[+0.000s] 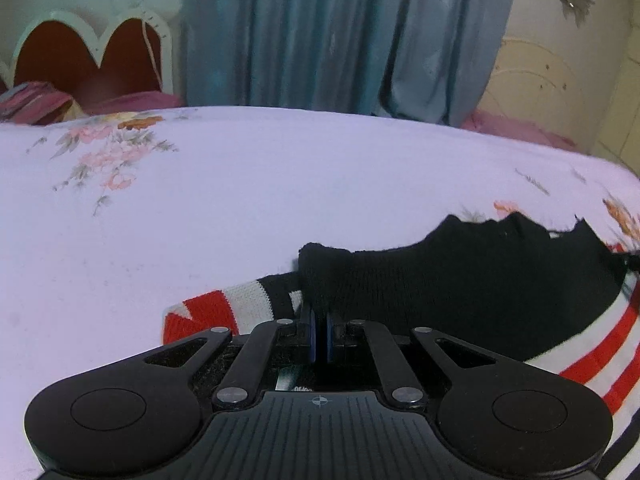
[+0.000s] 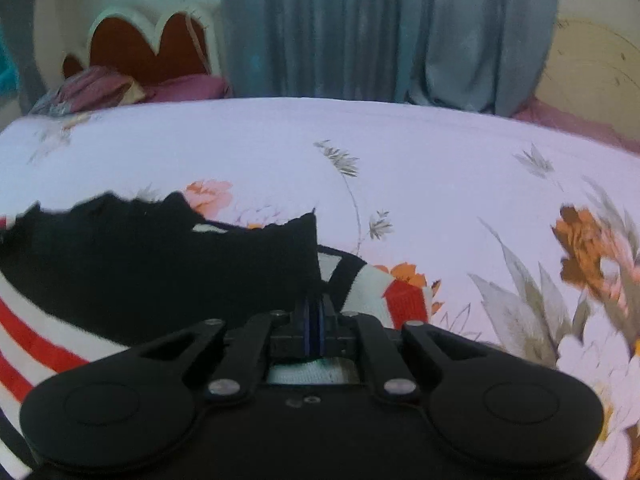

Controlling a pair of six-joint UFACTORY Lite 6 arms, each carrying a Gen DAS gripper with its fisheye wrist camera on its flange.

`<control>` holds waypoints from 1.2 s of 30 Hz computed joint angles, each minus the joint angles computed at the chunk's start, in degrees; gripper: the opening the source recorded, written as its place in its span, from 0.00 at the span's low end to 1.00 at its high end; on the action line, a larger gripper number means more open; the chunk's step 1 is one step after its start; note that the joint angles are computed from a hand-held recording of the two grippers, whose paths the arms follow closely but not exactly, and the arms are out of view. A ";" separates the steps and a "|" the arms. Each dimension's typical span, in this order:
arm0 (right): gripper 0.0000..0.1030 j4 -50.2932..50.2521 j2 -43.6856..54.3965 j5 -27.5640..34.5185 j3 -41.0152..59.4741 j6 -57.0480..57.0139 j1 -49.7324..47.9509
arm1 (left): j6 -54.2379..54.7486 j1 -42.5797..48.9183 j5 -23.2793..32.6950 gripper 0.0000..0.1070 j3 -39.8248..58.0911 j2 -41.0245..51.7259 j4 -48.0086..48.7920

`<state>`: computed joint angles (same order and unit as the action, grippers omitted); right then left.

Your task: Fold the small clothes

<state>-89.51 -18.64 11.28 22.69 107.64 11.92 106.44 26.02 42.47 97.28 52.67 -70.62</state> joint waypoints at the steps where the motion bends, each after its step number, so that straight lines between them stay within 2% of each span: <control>1: 0.04 2.06 -0.13 -0.13 0.13 -1.42 -0.20 | 0.15 0.15 0.12 0.04 0.01 -0.03 -0.06; 2: 0.04 3.58 -0.09 0.69 0.25 -2.77 0.40 | 0.24 0.16 0.14 0.04 0.64 0.29 0.31; 3: 0.09 7.38 -0.20 1.59 0.64 -6.15 1.02 | 0.43 -0.13 -0.28 0.04 0.46 -0.13 0.55; 4: 0.24 11.53 -0.07 2.18 1.39 -9.47 1.27 | 0.23 -0.23 -0.83 0.07 -0.14 -1.00 1.04; 5: 0.33 14.01 -0.19 4.87 2.20 -10.39 2.80 | 0.76 -0.40 -2.02 0.10 -2.41 -3.37 0.36; 6: 0.42 14.09 -2.39 7.85 1.79 -9.45 4.76 | 3.68 -0.38 -2.66 0.24 -6.15 -6.80 -2.71; 7: 0.44 11.77 -5.73 10.24 0.93 -6.11 8.26 | 8.20 -0.05 -1.84 0.52 -10.72 -10.56 -6.81; 8: 0.43 10.05 -6.68 10.24 1.00 -3.13 10.56 | 11.37 0.07 -0.24 0.64 -14.81 -13.84 -9.60; 9: 0.39 10.25 -5.23 8.69 2.42 -2.55 12.01 | 12.62 -0.73 1.18 0.69 -18.47 -16.76 -10.64; 13: 0.40 1.40 13.41 6.79 13.83 8.45 20.96 | 11.18 -7.14 0.07 0.69 -27.21 -22.15 -9.93; 15: 0.39 2.45 20.26 7.04 18.51 7.89 23.86 | 13.25 -9.49 -3.47 0.68 -30.03 -22.61 -11.61; 16: 0.39 3.91 22.64 9.45 19.91 6.40 25.71 | 13.54 -9.64 -5.18 0.68 -29.83 -21.77 -11.48; 18: 0.39 1.45 20.29 8.55 17.30 7.40 24.91 | 16.67 -6.72 -6.78 0.68 -28.39 -19.22 -12.96; 19: 0.39 2.33 17.64 8.26 15.02 5.92 23.50 | 18.13 -4.11 -5.87 0.68 -26.45 -17.32 -13.12; 21: 0.39 9.52 12.32 12.97 10.77 -1.07 21.11 | 18.19 1.83 -0.79 0.66 -20.94 -13.05 -9.41; 22: 0.35 12.19 7.91 13.73 7.08 -3.78 17.60 | 19.44 2.97 -0.51 0.66 -20.31 -12.88 -8.60; 25: 0.34 16.35 -0.43 10.49 1.44 -10.08 12.08 | 25.62 1.15 -4.59 0.67 -24.04 -15.83 -11.78; 27: 0.36 21.29 1.87 15.35 4.88 -13.49 16.25 | 25.89 -0.05 -5.58 0.67 -29.05 -21.15 -14.82; 29: 0.41 19.59 1.08 19.75 6.47 -8.27 23.64 | 26.83 1.07 -0.97 0.67 -35.04 -26.76 -15.75; 31: 0.38 17.50 1.71 19.92 7.15 -2.60 30.17 | 23.28 1.05 0.70 0.67 -39.37 -30.41 -13.55; 33: 0.38 15.23 6.52 20.01 9.00 3.14 36.15 | 20.59 0.91 1.04 0.67 -41.90 -31.21 -11.74; 36: 0.40 12.45 12.98 21.43 10.84 10.14 42.30 | 27.93 0.88 -1.17 0.67 -46.52 -31.30 -15.16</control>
<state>-77.06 -5.66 32.72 33.53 117.79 54.23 134.37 26.89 41.30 50.76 21.37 -85.77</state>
